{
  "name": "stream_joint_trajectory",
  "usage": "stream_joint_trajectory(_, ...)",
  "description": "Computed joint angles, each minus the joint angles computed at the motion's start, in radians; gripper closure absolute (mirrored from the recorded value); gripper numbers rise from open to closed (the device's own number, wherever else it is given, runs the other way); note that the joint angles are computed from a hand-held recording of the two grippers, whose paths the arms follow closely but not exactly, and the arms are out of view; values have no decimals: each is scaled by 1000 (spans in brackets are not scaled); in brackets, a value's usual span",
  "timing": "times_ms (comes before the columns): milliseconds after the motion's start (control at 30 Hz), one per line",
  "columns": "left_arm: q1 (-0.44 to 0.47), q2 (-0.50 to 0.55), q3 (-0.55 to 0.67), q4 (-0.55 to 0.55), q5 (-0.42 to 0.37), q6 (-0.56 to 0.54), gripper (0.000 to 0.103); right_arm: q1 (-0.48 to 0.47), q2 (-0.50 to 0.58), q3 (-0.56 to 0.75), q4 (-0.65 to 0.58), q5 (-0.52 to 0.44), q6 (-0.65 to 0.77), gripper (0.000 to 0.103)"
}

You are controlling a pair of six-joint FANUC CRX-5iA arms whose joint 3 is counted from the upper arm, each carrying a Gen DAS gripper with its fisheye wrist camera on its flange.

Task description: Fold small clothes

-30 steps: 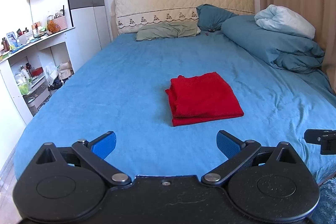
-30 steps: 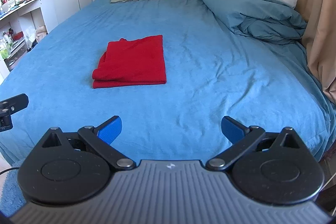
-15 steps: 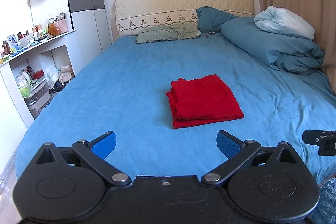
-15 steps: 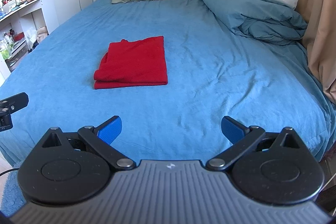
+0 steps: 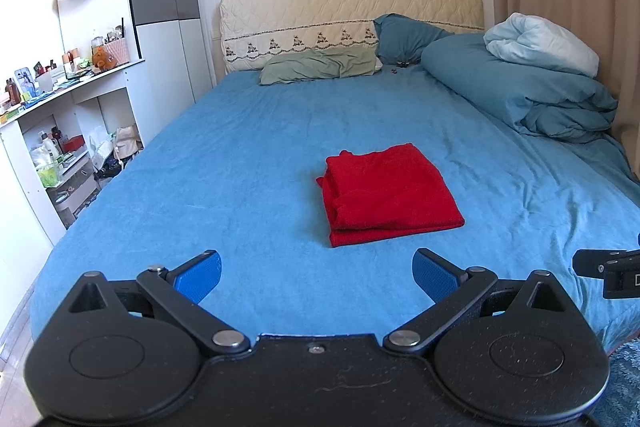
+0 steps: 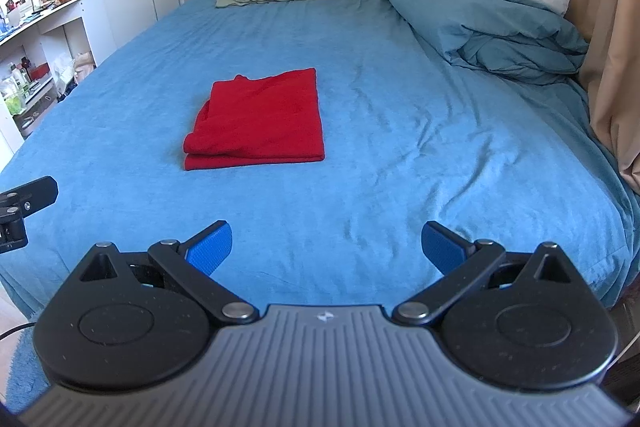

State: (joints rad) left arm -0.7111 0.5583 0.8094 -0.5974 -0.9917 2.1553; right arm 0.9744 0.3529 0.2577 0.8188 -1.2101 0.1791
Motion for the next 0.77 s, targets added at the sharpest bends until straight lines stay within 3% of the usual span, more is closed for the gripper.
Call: stream_joint_trajectory(767, 2, 2, 3, -2, -2, 19, 0, 4, 13, 21, 1, -2, 5, 0)
